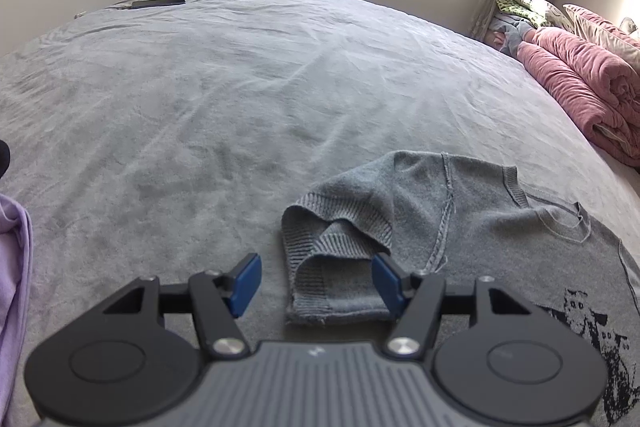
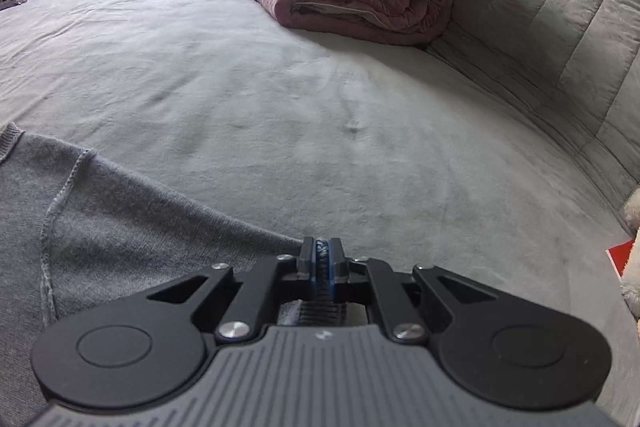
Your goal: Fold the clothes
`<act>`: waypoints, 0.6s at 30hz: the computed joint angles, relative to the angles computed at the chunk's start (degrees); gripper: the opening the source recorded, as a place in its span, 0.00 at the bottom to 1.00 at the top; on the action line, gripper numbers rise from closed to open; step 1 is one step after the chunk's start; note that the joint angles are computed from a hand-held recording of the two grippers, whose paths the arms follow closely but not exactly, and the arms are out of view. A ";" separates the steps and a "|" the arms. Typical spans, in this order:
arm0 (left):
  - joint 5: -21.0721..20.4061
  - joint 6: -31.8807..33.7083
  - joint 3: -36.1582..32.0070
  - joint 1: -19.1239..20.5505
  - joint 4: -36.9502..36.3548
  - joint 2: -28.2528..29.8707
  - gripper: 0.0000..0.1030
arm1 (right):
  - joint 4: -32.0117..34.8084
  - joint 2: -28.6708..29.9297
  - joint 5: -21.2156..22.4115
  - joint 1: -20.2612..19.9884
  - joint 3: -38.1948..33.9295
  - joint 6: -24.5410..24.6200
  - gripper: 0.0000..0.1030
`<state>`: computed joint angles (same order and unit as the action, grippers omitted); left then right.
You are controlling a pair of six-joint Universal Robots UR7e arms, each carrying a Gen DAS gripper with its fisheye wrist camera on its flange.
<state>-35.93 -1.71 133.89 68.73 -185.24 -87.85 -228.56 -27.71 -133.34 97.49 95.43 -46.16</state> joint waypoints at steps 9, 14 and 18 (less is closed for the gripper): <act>-1.04 0.51 -0.91 0.76 -1.15 1.15 0.72 | 4.81 -8.25 2.11 2.22 9.21 16.14 0.21; 0.10 8.21 -1.03 -0.24 -7.91 5.74 0.75 | 15.65 -16.71 10.67 3.08 18.84 36.02 0.22; 1.47 21.85 -1.62 -1.57 -19.61 11.62 0.78 | 18.94 -20.07 19.01 4.16 24.40 42.87 0.22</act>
